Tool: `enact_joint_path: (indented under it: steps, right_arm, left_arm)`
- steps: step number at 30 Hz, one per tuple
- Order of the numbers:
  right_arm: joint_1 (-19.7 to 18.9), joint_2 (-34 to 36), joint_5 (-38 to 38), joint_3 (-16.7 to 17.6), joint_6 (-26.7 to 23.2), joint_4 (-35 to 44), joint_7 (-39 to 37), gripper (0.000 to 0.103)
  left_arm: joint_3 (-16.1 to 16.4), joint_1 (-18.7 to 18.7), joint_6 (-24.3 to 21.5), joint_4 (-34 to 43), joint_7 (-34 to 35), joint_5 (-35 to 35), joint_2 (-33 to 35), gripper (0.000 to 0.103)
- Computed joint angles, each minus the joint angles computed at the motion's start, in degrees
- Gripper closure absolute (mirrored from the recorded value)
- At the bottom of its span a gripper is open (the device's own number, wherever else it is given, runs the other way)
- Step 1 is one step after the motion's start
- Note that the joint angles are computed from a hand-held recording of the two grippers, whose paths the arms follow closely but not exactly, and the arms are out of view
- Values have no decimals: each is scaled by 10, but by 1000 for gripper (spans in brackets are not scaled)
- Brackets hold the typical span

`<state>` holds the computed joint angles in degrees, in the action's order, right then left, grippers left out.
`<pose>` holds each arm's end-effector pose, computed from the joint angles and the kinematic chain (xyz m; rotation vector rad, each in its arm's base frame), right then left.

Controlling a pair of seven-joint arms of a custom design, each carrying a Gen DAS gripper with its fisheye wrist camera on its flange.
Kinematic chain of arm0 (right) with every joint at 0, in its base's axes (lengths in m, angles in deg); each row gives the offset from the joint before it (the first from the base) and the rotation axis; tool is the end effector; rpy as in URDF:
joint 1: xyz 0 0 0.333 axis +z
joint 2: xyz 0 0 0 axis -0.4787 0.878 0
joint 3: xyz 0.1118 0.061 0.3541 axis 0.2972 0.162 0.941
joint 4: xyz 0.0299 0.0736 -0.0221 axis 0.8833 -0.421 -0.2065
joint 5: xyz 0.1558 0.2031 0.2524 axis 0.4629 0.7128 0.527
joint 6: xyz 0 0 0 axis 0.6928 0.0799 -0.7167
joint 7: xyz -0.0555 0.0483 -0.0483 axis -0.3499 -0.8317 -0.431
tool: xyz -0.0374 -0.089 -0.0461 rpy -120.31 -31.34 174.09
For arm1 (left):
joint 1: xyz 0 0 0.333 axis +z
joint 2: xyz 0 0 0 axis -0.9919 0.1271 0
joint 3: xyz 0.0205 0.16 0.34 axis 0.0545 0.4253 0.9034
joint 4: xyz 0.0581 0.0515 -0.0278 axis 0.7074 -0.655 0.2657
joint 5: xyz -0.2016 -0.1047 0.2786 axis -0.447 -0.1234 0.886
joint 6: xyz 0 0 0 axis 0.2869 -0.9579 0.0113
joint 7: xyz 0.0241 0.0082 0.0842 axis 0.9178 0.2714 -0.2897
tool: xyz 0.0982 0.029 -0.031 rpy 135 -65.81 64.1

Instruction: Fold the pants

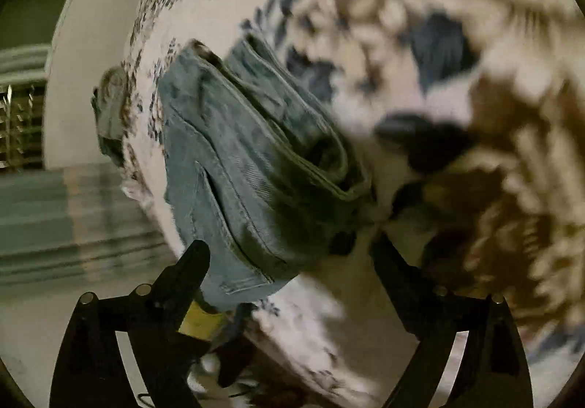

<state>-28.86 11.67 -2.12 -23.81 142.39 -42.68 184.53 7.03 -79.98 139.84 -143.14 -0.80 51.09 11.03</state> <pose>0.7181 0.1442 0.4701 -1.1441 2.2165 0.6779 0.6647 -0.2811 0.4440 2.3964 -0.3102 1.1068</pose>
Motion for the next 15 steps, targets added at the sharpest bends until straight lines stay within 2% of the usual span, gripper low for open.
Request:
enact_joint_path:
  steps: [2,4,8,10,12,13,14,15]
  right_arm:
    - [0,10,25,9,34,-13,-17,8]
    - [0,22,40,17,60,-12,-29,5]
    - [-2,31,66,32,98,-12,-36,5]
    - [-4,27,90,41,133,-26,-41,7]
    - [3,26,88,38,155,-28,-32,18]
    - [15,26,65,25,157,-24,-9,35]
    - [20,28,44,18,152,-18,10,47]
    - [23,29,34,17,158,-17,23,49]
  left_arm:
    - [7,-6,-7,15,2,1,7,21]
    - [-6,1,-26,32,13,-1,19,18]
    - [-2,-7,-54,54,9,-36,30,18]
    - [-2,-10,-74,63,12,-51,30,17]
    - [7,-19,-83,69,17,-64,27,18]
    - [17,-27,-84,70,17,-70,24,19]
    - [28,-35,-91,71,16,-74,19,37]
    - [32,-38,-99,72,22,-75,16,62]
